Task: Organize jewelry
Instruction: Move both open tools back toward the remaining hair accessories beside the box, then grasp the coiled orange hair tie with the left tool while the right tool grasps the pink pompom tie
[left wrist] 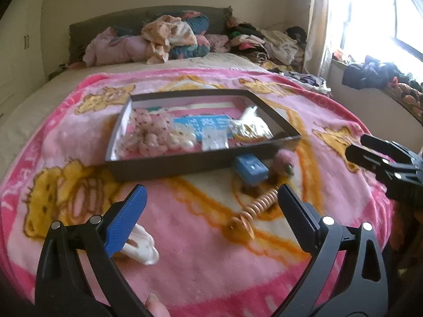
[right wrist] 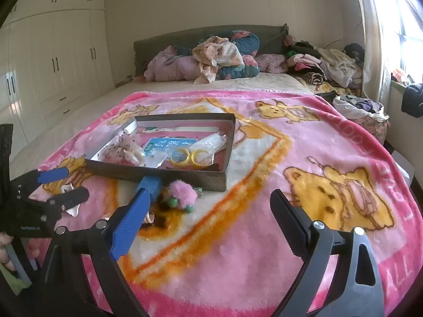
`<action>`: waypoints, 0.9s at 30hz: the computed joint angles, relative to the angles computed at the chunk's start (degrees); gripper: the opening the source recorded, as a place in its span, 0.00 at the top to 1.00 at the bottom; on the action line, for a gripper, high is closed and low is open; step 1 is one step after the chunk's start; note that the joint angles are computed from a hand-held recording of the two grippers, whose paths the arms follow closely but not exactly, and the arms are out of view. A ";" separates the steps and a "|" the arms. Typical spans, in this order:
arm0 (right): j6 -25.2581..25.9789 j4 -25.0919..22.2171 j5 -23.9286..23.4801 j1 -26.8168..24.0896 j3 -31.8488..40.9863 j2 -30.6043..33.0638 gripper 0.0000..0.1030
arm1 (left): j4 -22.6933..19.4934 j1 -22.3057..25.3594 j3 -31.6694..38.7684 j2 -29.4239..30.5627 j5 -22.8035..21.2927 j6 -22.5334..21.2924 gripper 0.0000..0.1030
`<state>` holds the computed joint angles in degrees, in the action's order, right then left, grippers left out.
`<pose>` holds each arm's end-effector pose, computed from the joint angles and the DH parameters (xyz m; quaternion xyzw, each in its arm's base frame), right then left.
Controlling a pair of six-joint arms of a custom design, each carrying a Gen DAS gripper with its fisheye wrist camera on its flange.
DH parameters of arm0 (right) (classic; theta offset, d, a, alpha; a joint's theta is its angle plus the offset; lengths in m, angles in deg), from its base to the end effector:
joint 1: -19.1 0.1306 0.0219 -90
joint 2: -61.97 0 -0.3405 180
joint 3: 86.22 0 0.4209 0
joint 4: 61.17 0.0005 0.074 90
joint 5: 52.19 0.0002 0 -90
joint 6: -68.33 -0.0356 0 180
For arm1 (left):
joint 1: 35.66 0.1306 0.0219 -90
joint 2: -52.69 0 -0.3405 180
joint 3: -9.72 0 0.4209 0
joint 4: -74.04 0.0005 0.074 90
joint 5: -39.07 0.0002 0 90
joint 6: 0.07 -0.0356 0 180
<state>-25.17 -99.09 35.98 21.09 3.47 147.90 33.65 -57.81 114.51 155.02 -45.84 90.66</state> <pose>0.5080 0.0183 0.4361 0.0042 0.8835 0.0365 0.4670 0.5556 -0.2301 0.4139 0.1860 0.8784 -0.1261 0.4219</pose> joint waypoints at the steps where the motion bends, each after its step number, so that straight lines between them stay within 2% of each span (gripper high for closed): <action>1: 0.06 -0.04 -0.03 -0.03 -0.19 -0.17 0.13 | 0.32 -0.14 -0.73 -0.40 -0.06 -0.38 0.12; 10: 0.45 -0.39 -0.64 -0.36 -0.52 -0.21 0.13 | 1.01 -1.55 -2.59 -0.49 0.66 -3.03 0.12; 17: 0.12 -1.26 -2.73 -0.39 0.90 2.61 0.13 | 0.38 -2.34 -1.77 0.91 1.32 -5.07 0.12; 22: 0.28 -2.49 -5.24 -0.73 3.39 6.21 0.13 | -0.74 -3.12 0.01 3.21 0.52 -7.56 0.23; 27: 0.36 -4.50 -8.23 -0.71 7.35 10.51 0.15 | -2.84 -3.07 3.04 6.13 0.66 -7.52 0.34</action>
<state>-24.82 -103.60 27.75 20.37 10.82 158.41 30.81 -60.89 117.55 161.15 -45.19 83.14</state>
